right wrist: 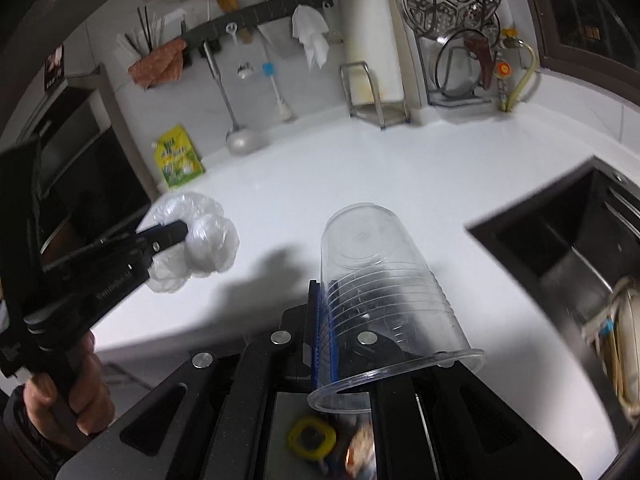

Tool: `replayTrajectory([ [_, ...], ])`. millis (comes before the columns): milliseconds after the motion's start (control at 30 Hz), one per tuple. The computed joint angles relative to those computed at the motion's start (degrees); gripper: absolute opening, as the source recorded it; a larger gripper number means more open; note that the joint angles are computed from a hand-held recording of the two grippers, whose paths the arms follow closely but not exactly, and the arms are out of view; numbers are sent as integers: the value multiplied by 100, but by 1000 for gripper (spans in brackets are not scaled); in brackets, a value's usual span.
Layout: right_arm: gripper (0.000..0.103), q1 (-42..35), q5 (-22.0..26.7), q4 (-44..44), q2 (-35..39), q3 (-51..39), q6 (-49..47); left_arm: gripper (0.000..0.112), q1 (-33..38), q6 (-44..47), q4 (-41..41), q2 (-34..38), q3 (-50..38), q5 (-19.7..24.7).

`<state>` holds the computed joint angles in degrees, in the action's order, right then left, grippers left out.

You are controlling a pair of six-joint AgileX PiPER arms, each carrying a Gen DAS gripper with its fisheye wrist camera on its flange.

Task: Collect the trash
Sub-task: 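Carry the plastic bag and cup in both tools over the grey bin, then open both tools to drop the bag and cup into the bin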

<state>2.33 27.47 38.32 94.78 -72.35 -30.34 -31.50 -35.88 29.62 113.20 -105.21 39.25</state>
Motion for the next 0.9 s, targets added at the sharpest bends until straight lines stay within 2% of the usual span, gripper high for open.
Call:
replayTrajectory([
  [200,4,115,-123,136,-426,1085,-89,9,-274,-742,333,-658,1434,-451],
  [467,4,251,-207,250,-495,1619,-221,9,-465,-1287,528,-829,2207,-580],
  [600,5,231,-102,215,-371,1607,-130,12,-490,-1209,357,-776,2308,-620],
  [633,8,225,-71,173,-332,1600,-74,12,-492,-1208,339,-766,2335,-614],
  [700,20,203,-57,130,-306,1610,-6,14,-490,-1208,266,-767,2403,-627],
  [767,50,165,-79,155,-351,1655,27,23,-457,-1170,167,-790,2487,-677],
  [800,55,141,-148,224,-418,1721,-12,32,-451,-1210,198,-814,2541,-682],
  [833,57,114,-168,283,-461,1756,-64,38,-458,-1315,296,-840,2585,-665],
  [867,58,87,-156,318,-482,1762,-100,52,-470,-1464,432,-874,2637,-659],
  [900,59,71,-165,335,-514,1775,-115,59,-478,-1602,563,-910,2687,-672],
])
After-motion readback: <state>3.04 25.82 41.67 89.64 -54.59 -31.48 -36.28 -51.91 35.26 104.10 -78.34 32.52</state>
